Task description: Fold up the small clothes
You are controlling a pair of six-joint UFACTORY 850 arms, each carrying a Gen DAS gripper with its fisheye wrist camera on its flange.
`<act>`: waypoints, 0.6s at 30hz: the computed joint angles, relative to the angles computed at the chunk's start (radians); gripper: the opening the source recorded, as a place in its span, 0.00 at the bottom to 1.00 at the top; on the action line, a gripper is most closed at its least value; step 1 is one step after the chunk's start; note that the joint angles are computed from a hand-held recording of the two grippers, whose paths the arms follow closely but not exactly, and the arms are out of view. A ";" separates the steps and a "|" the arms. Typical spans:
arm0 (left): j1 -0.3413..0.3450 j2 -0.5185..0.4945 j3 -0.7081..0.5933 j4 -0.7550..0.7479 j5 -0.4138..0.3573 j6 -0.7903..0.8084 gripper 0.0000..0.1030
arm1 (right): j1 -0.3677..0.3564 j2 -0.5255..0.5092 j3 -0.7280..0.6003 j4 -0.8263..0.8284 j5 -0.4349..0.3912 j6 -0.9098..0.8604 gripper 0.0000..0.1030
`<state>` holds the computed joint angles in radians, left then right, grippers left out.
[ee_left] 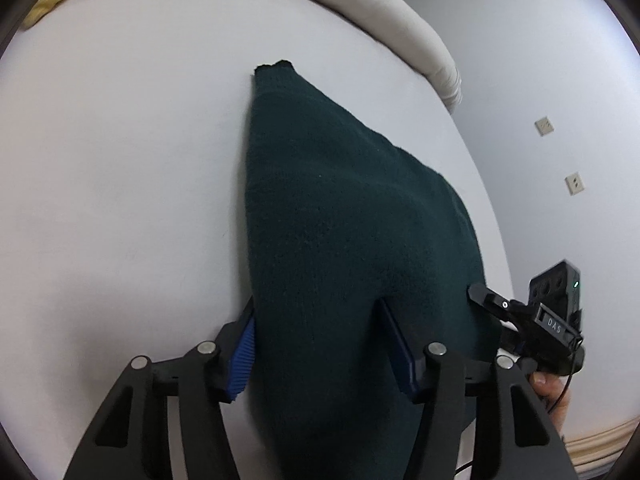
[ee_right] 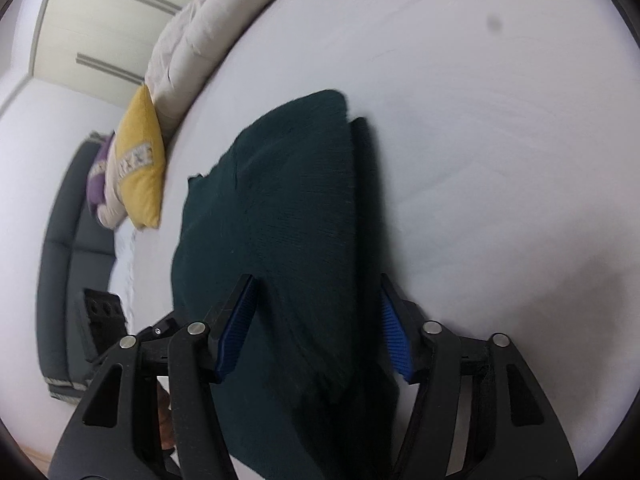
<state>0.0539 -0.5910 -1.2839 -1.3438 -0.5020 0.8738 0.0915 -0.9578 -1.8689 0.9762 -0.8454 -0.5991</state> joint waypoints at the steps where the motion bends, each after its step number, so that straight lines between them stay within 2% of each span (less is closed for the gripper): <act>1: -0.004 -0.002 -0.009 0.035 0.004 -0.025 0.54 | 0.010 -0.003 -0.012 -0.039 0.005 0.016 0.37; 4: -0.016 0.000 -0.020 0.105 0.031 -0.077 0.45 | 0.036 0.017 -0.005 -0.142 0.053 0.053 0.30; 7: -0.043 0.020 -0.021 0.222 0.095 -0.147 0.37 | 0.078 0.051 0.018 -0.269 0.140 0.103 0.24; 10: -0.061 0.038 -0.022 0.349 0.132 -0.242 0.34 | 0.129 0.092 0.051 -0.461 0.236 0.200 0.21; 12: -0.061 0.057 -0.010 0.366 0.136 -0.255 0.33 | 0.160 0.124 0.080 -0.580 0.289 0.273 0.20; 18: -0.045 0.198 0.102 0.365 0.170 -0.200 0.32 | 0.212 0.244 0.184 -0.590 0.346 0.273 0.19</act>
<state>0.0088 -0.3930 -1.1814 -0.9791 -0.3321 0.6735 0.3031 -0.7133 -1.6850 0.3859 -0.4996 -0.3258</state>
